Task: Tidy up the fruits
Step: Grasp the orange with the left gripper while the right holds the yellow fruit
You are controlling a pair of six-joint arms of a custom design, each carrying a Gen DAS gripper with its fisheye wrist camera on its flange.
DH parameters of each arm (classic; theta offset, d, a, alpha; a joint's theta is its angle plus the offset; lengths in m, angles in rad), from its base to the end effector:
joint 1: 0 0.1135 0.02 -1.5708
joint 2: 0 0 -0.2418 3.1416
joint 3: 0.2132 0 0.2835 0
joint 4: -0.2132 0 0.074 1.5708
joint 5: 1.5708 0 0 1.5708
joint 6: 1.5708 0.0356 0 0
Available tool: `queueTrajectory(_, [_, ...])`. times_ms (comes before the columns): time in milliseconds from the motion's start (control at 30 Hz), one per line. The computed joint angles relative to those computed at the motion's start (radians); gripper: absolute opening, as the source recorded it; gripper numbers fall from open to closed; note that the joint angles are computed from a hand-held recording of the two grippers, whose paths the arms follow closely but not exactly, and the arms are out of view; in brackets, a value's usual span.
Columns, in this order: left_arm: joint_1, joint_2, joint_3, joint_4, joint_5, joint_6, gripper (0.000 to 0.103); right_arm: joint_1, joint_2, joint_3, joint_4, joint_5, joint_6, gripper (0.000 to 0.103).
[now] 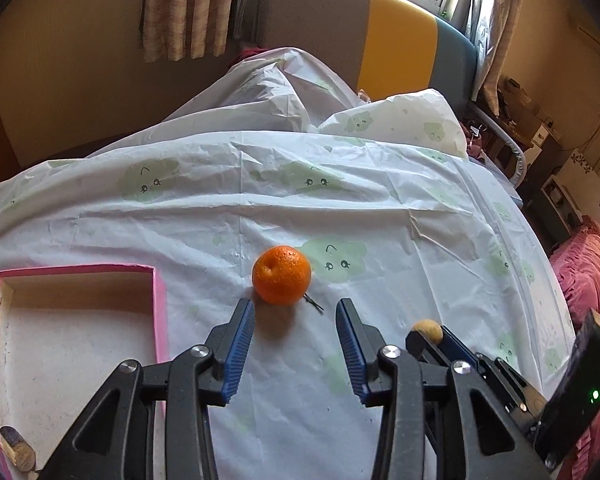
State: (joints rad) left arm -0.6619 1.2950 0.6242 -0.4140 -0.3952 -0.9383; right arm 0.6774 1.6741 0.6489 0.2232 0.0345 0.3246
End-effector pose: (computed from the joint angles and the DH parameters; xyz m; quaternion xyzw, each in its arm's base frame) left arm 0.2123 -0.1480 0.1264 -0.1779 0.9362 -0.0365 0.3011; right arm 0.2471 0.1972 0.0695 -0.1563 0.9136 0.1661 0.3365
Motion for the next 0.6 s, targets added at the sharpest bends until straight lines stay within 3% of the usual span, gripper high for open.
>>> queueTrajectory(267, [0.05, 0.152, 0.073, 0.07, 0.0, 0.073, 0.043, 0.001, 0.003, -0.005, 0.014, 0.006, 0.001, 0.027])
queueTrajectory(600, [0.077, 0.226, 0.088, 0.103, -0.085, 0.129, 0.043, 0.006, 0.005, -0.006, 0.017, 0.014, 0.001, 0.027])
